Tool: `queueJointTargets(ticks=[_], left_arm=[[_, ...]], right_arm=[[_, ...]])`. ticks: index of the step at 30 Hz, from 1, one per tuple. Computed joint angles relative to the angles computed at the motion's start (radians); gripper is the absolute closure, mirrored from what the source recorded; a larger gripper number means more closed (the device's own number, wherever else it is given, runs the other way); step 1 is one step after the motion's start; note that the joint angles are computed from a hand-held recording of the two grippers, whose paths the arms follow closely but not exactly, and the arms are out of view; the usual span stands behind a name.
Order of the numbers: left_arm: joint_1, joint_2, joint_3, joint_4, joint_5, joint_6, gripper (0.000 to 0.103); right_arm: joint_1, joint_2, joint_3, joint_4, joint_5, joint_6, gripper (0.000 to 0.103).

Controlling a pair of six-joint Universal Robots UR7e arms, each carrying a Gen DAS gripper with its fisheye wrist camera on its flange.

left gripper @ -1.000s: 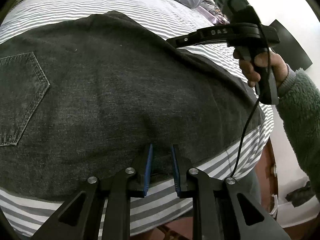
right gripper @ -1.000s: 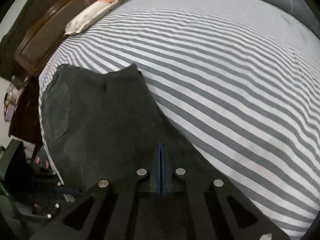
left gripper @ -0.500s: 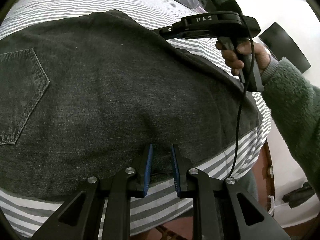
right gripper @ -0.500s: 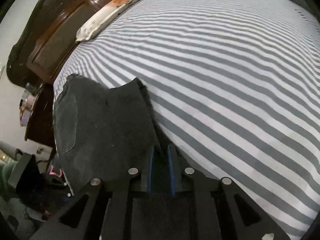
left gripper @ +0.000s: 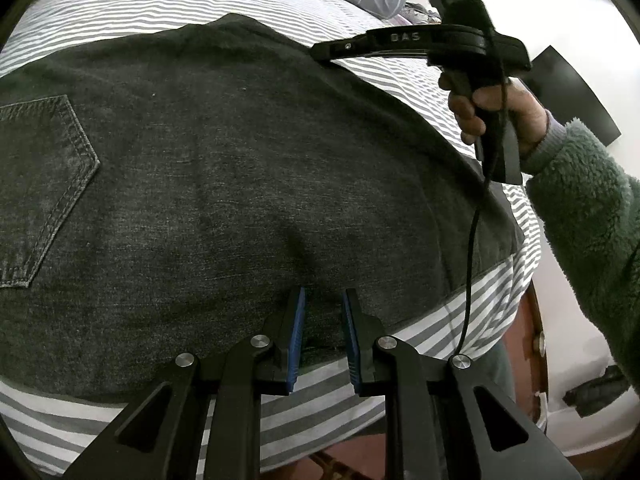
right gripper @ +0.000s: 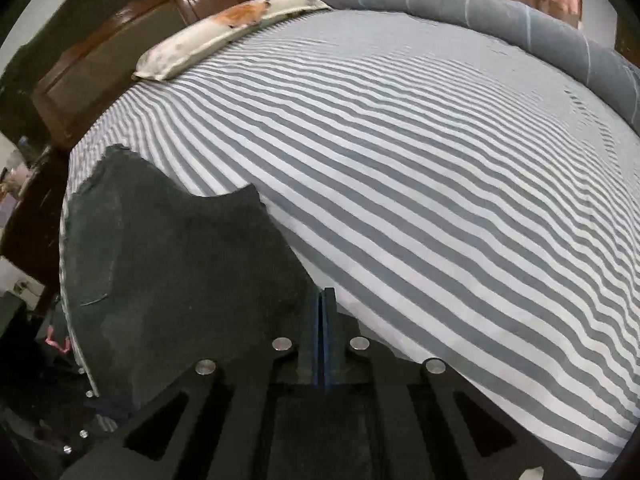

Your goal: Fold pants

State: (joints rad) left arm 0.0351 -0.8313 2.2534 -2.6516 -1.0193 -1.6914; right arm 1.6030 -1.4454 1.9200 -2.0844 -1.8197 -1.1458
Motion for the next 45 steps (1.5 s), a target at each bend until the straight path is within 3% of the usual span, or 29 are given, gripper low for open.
queueJointTargets(ticks=[5, 7, 8, 9, 11, 14, 20, 22, 24, 28, 30, 32, 35, 39, 42, 45], left_arm=[[0.000, 0.001, -0.002, 0.006, 0.000, -0.001, 0.083], [0.001, -0.001, -0.003, 0.010, -0.001, -0.002, 0.083], [0.002, -0.001, -0.005, 0.014, -0.002, -0.001, 0.083], [0.003, 0.000, -0.008, 0.017, -0.003, 0.002, 0.083], [0.004, 0.001, -0.013, 0.026, -0.003, 0.000, 0.083], [0.008, 0.009, -0.029, 0.048, -0.003, 0.007, 0.083], [0.009, 0.033, -0.074, 0.112, 0.002, 0.003, 0.083], [0.006, 0.042, -0.089, 0.136, 0.003, -0.002, 0.083], [0.004, 0.052, -0.106, 0.160, 0.004, -0.004, 0.083], [0.001, 0.069, -0.137, 0.206, 0.003, -0.009, 0.083], [0.002, 0.066, -0.139, 0.220, 0.003, -0.007, 0.083], [0.003, 0.073, -0.156, 0.245, -0.001, -0.007, 0.083], [0.003, 0.086, -0.176, 0.268, -0.001, -0.004, 0.083], [0.010, 0.092, -0.185, 0.271, 0.006, 0.006, 0.083], [0.013, 0.093, -0.185, 0.264, 0.004, 0.009, 0.083], [0.012, 0.087, -0.178, 0.256, 0.000, 0.011, 0.083]], right_arm=[[0.017, 0.010, 0.086, -0.190, -0.075, -0.054, 0.102], [0.023, 0.002, 0.103, -0.226, -0.084, -0.049, 0.099], [0.024, -0.010, 0.107, -0.231, -0.076, -0.021, 0.092], [0.017, -0.029, 0.103, -0.217, -0.052, 0.024, 0.084], [-0.014, -0.084, 0.083, -0.141, 0.013, 0.103, 0.081], [-0.059, -0.154, 0.090, -0.109, 0.007, 0.122, 0.082], [-0.213, -0.242, 0.032, -0.031, 0.023, 0.176, 0.082], [-0.247, -0.253, 0.022, -0.052, 0.017, 0.182, 0.082], [-0.252, -0.250, 0.042, -0.144, -0.036, 0.160, 0.082], [-0.274, -0.217, 0.033, -0.219, -0.047, 0.186, 0.097], [-0.270, -0.209, 0.026, -0.230, -0.051, 0.196, 0.094], [-0.268, -0.210, -0.001, -0.168, -0.021, 0.218, 0.089], [-0.260, -0.210, -0.051, -0.023, -0.002, 0.192, 0.084], [-0.240, -0.224, -0.033, -0.009, -0.055, 0.080, 0.075], [-0.220, -0.208, -0.021, -0.039, -0.089, 0.012, 0.075], [-0.191, -0.173, -0.046, 0.001, -0.122, -0.060, 0.075]])
